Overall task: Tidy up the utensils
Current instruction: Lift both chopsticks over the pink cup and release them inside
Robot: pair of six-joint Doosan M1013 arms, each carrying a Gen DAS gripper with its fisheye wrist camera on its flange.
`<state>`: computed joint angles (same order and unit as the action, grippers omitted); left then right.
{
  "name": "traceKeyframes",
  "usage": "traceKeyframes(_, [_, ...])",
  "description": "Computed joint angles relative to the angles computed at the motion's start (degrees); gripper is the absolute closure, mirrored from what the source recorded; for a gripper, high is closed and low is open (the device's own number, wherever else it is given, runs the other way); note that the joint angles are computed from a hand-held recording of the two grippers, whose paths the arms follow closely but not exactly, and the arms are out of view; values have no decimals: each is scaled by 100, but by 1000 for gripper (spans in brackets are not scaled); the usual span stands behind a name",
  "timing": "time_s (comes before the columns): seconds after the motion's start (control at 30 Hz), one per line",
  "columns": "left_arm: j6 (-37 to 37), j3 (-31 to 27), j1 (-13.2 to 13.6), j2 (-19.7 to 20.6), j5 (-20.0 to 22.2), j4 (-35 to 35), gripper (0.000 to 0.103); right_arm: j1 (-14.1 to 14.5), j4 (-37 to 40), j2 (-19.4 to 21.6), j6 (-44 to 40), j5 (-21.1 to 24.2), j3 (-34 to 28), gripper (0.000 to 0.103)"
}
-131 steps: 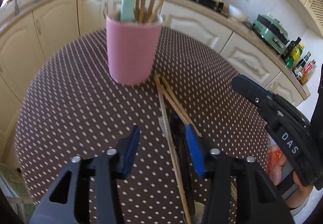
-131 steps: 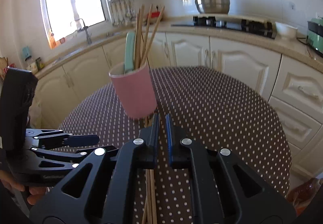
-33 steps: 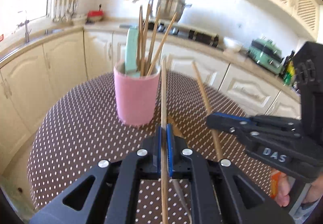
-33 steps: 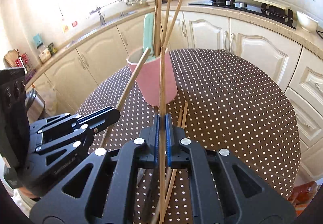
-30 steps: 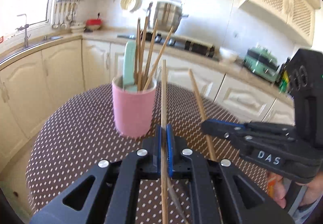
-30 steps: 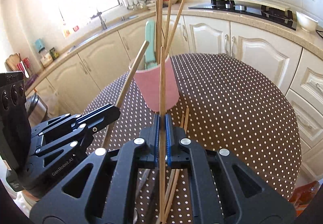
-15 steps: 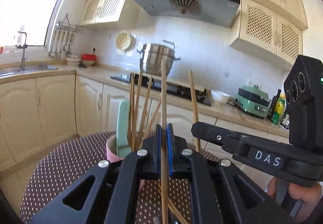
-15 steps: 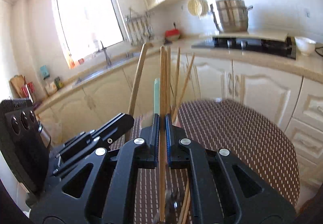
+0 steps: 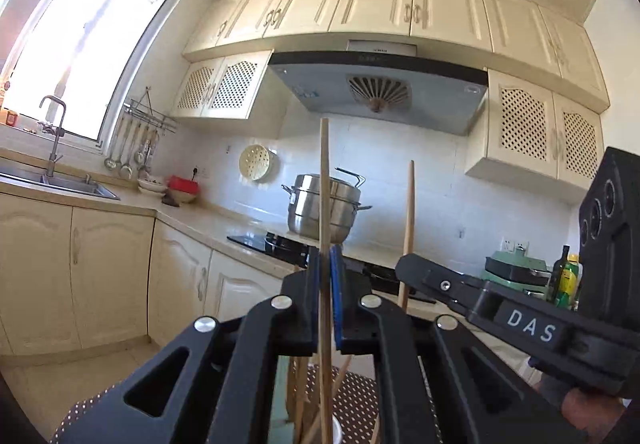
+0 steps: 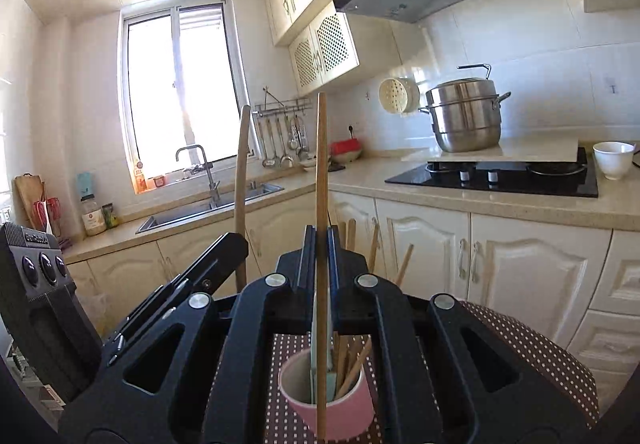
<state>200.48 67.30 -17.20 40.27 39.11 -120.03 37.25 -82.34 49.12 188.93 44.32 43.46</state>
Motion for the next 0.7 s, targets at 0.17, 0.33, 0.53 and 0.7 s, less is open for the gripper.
traceKeyframes(0.17, [535,-219,-60,157,-101,-562,98,-71,-238,210,26,-8,-323,97])
traceKeyframes(0.33, [717,-436,-111,328,-254,-663,98,-105,-489,369,103,46,-484,97])
traceKeyframes(0.53, [509,-518,-121,425,-410,-387,97,-156,-204,435,-26,-21,-499,97])
traceKeyframes(0.7, [98,-609,-107,471,-525,104,97,-153,-51,433,-77,-11,-465,97])
